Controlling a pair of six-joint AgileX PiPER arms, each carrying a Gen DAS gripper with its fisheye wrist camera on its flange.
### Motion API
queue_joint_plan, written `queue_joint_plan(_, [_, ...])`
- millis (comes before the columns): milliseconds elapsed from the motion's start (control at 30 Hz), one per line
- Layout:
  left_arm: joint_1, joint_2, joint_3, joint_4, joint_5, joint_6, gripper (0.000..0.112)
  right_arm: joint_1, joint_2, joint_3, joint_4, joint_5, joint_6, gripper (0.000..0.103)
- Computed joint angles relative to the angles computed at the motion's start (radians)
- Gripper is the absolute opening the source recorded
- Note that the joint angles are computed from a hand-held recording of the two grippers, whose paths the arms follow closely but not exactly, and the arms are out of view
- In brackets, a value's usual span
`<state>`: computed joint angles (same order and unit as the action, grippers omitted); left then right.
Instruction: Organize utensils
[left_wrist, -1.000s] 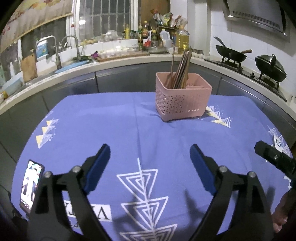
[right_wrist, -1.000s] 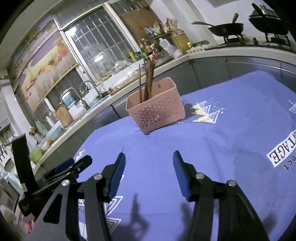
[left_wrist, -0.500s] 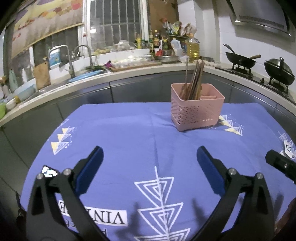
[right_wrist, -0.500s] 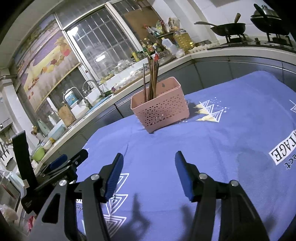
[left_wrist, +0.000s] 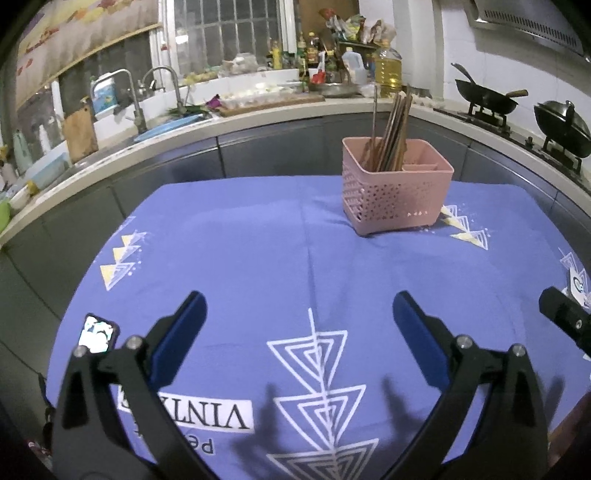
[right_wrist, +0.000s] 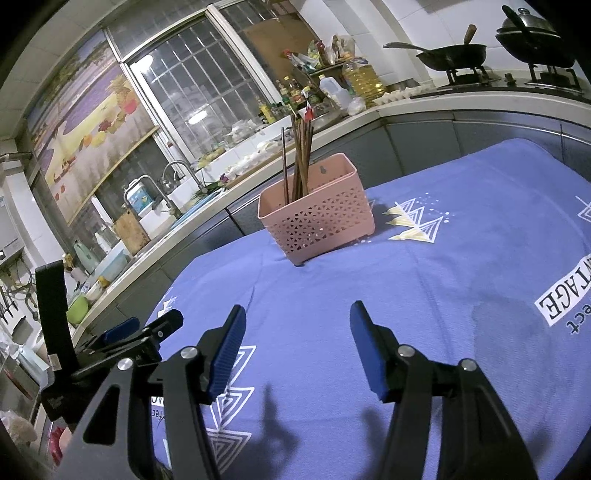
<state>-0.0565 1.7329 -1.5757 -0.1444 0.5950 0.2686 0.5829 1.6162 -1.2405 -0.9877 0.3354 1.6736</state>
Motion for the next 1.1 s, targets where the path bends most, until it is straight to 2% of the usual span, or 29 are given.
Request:
queue_joint_plan(233, [0.002,-0.016,-0.004,-0.001,0.010,0.010,0.097,0.010,-0.014,0.012,-0.061,0.003,0.060,0.060])
queue_joint_plan(433, [0.009,-0.019,-0.033,-0.038,0.062,0.044,0.097,0.025,-0.025,0.015,-0.113,0.030,0.099,0.060])
queue_joint_plan(800, [0.018,-0.035,-0.051,-0.064,0.092,0.058,0.097,0.029,-0.032,0.008,-0.087,0.034,0.075,0.060])
queue_joint_plan(933, [0.017,-0.051,-0.036,-0.081,0.073,0.074,0.097,0.031,-0.034,0.009,-0.090,0.034,0.081,0.060])
queue_joint_plan(1100, [0.004,-0.093,0.023,-0.106,-0.029,0.138,0.097,0.044,-0.039,0.007,-0.152,0.049,0.126,0.060])
